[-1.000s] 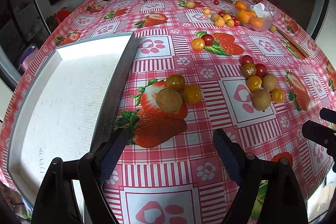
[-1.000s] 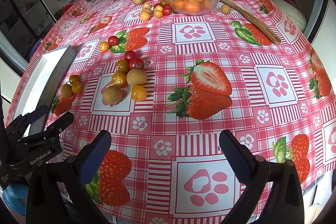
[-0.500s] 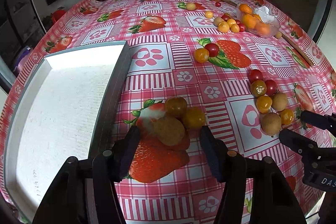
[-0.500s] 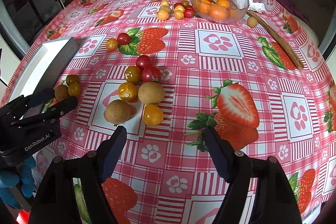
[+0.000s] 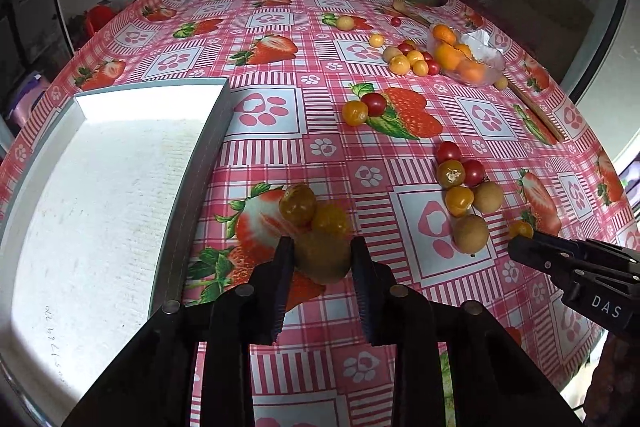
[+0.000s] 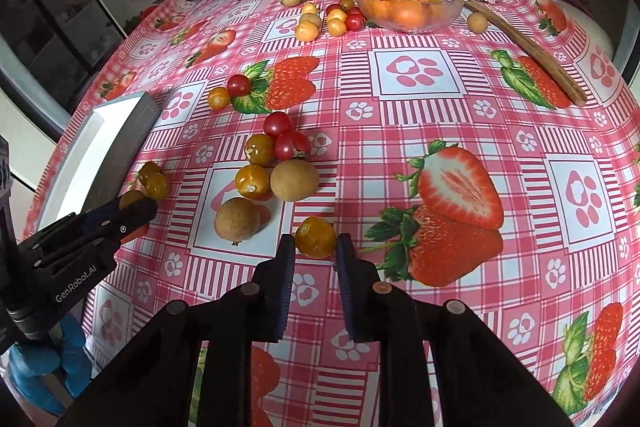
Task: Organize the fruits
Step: 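Grasp a brown kiwi-like fruit with the left gripper, then carry the brown fruit into the tray with the left gripper while the right places a yellow tomato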
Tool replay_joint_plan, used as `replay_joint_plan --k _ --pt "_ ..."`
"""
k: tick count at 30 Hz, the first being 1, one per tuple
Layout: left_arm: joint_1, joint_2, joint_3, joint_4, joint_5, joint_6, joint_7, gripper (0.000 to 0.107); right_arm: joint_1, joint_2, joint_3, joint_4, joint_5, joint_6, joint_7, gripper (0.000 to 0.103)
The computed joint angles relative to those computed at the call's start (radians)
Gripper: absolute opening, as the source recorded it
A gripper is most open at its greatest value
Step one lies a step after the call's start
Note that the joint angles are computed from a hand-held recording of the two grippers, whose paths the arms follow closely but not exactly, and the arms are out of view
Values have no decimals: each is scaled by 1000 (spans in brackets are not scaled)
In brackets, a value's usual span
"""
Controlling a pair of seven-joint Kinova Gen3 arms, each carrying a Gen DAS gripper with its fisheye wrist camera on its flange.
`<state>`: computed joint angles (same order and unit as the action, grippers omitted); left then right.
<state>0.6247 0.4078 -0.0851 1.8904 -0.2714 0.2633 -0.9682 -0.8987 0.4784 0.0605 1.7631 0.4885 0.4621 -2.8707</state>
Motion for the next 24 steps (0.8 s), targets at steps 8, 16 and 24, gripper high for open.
replay_joint_plan --k 8,16,24 --pt "20 -89 -22 72 -45 -25 16 31 -30 -37 0 27 24 11 -56 23" --pt "85 -171 -159 177 -190 -65 150 31 -32 -21 -62 -75 35 80 -21 23" --pt "50 -225 -259 277 -376 -91 323 31 -40 81 -120 -296 -35 154 151 23"
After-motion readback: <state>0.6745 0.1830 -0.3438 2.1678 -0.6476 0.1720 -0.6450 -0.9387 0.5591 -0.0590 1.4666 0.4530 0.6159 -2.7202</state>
